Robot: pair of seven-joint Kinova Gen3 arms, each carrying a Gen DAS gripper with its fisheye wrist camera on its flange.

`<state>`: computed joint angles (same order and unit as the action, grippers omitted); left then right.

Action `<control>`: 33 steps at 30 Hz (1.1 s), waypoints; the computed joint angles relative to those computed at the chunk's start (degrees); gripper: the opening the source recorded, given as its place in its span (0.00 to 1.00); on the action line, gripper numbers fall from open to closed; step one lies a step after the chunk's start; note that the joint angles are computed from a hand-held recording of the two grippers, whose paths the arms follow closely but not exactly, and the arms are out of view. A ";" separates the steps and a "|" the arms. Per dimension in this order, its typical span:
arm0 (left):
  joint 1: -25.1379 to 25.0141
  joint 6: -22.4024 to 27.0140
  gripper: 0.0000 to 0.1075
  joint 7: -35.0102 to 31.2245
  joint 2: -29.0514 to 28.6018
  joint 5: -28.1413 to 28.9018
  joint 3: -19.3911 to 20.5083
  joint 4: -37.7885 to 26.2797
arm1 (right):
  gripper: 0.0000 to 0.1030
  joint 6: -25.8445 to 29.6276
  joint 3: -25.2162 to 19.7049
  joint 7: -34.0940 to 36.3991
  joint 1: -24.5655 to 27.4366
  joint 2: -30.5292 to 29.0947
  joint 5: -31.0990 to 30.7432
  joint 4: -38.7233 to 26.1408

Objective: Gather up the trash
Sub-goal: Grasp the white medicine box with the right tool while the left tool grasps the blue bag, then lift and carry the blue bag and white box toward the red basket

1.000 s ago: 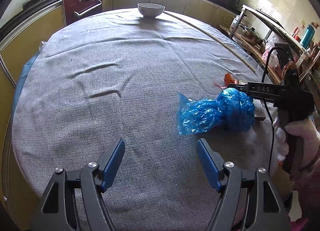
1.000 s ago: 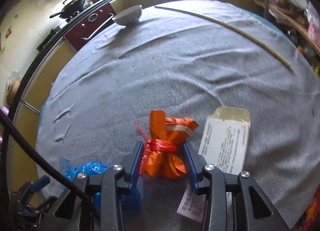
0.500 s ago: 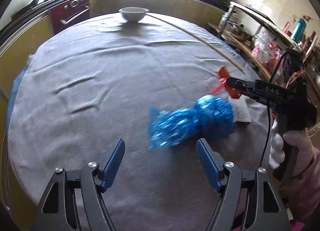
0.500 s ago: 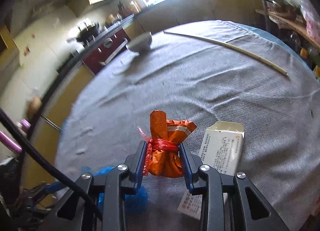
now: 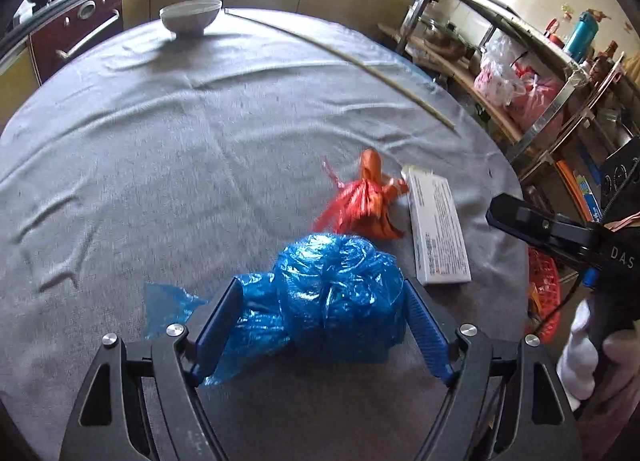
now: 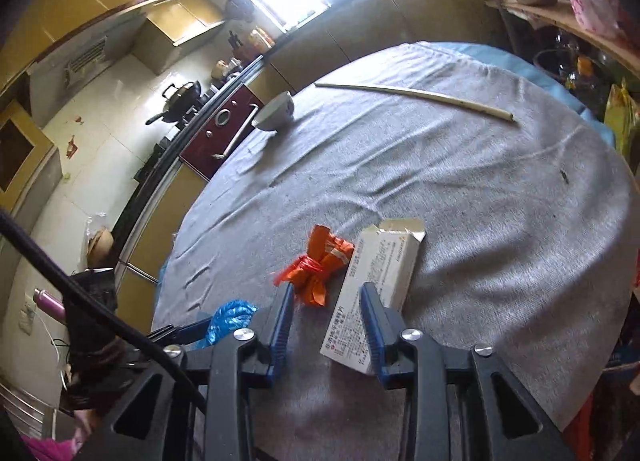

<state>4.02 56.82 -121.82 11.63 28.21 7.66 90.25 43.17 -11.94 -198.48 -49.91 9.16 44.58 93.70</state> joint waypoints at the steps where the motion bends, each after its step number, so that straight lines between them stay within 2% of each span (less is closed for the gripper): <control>1: -0.52 -0.62 0.73 -1.14 -0.24 1.15 0.08 0.61 | 0.40 0.27 -0.06 0.50 0.14 0.02 -0.46 -0.17; 2: -1.13 -0.76 0.63 -2.22 -0.34 2.38 0.06 0.97 | 0.47 0.54 -0.04 0.60 0.15 0.01 -0.58 -0.16; 3: -1.88 -0.41 0.48 -2.99 -0.15 3.14 0.35 0.92 | 0.58 1.59 -0.02 0.48 -0.03 0.22 -0.61 -0.54; 6: -2.06 -0.82 0.46 -3.41 0.12 3.61 -0.32 0.94 | 0.60 5.83 0.00 2.45 -0.03 1.73 -2.89 -3.10; 15: -6.44 -0.06 0.44 -5.27 -0.90 8.62 -1.90 1.39 | 0.60 20.63 2.48 18.82 -1.68 11.69 -13.15 -18.14; 24: -6.31 -1.60 0.44 -4.35 -3.72 6.59 -3.06 2.92 | 0.61 35.96 7.61 29.93 -6.60 21.25 -14.33 -32.88; 29: -6.28 -1.26 0.44 -5.34 -4.56 6.62 -3.41 3.39 | 0.54 33.16 8.70 28.95 -7.48 19.31 -14.33 -29.41; 33: -6.35 -0.72 0.44 -5.33 -4.98 6.86 -3.72 3.38 | 0.52 30.72 8.31 25.89 -7.32 16.90 -14.45 -25.75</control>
